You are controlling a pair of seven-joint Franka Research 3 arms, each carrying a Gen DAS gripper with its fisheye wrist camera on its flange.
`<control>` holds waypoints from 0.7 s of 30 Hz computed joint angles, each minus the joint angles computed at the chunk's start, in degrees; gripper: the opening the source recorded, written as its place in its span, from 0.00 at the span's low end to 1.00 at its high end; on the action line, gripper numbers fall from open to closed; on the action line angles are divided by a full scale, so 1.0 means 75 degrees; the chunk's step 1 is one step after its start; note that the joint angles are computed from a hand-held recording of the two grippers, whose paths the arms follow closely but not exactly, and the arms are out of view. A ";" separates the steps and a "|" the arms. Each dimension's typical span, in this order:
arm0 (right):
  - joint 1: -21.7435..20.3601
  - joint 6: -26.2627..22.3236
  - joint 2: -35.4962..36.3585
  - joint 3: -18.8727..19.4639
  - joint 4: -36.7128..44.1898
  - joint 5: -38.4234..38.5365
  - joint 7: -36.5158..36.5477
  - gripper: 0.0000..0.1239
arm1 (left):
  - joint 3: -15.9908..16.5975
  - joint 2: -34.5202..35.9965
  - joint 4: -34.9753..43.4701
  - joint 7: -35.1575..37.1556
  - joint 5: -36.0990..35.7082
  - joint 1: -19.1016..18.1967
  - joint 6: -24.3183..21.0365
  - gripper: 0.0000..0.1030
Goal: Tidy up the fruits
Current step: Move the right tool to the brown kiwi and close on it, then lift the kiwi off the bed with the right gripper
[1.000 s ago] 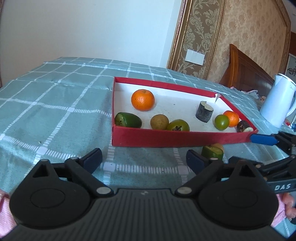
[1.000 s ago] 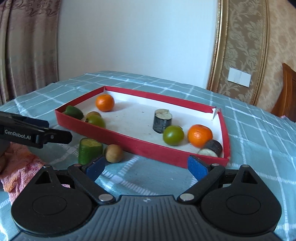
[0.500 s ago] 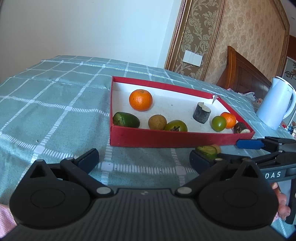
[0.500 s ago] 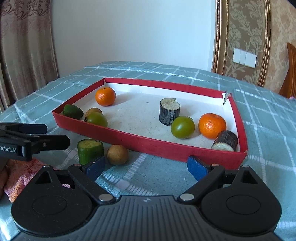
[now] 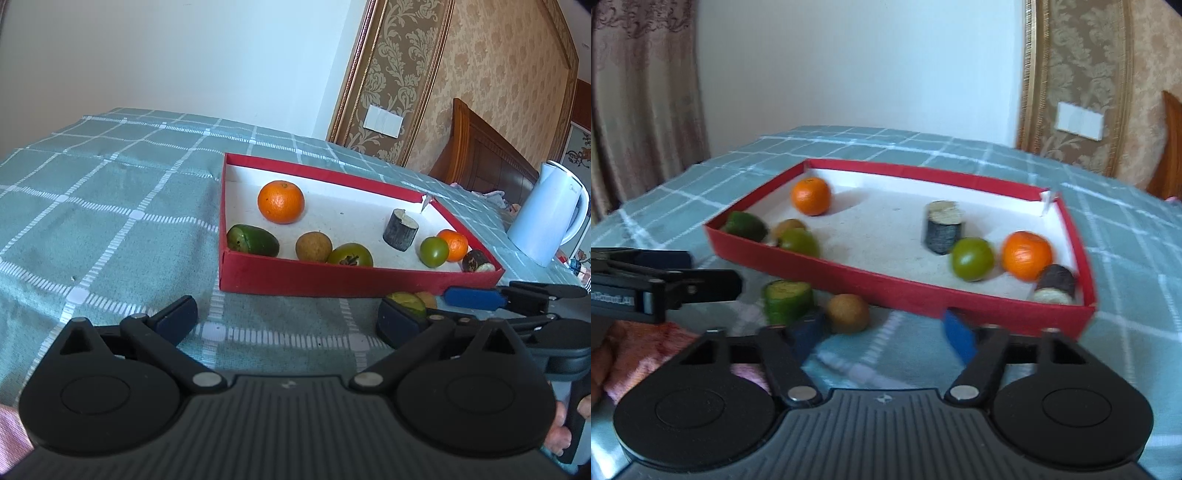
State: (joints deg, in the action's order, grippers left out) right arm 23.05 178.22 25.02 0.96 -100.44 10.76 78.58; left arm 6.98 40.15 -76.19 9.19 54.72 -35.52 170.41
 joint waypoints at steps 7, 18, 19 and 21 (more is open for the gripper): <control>-0.0169 -0.0054 0.0082 0.0203 0.0080 -0.0136 0.0074 0.43 | 0.0061 -0.0011 -0.0023 -0.0110 0.0030 -0.0036 0.0068 1.00; -0.0174 0.0054 0.0107 0.0331 0.0073 0.0234 -0.0438 0.28 | 0.0102 -0.0027 -0.0054 -0.0244 0.0098 -0.0051 0.0136 1.00; -0.0002 0.0094 0.0094 0.0142 0.0041 0.0153 -0.0373 0.28 | 0.0112 -0.0030 -0.0059 -0.0266 0.0106 -0.0058 0.0146 1.00; 0.0246 0.0147 0.0100 -0.0142 0.0024 0.0030 -0.0241 0.27 | 0.0124 -0.0035 -0.0070 -0.0292 0.0120 -0.0058 0.0169 1.00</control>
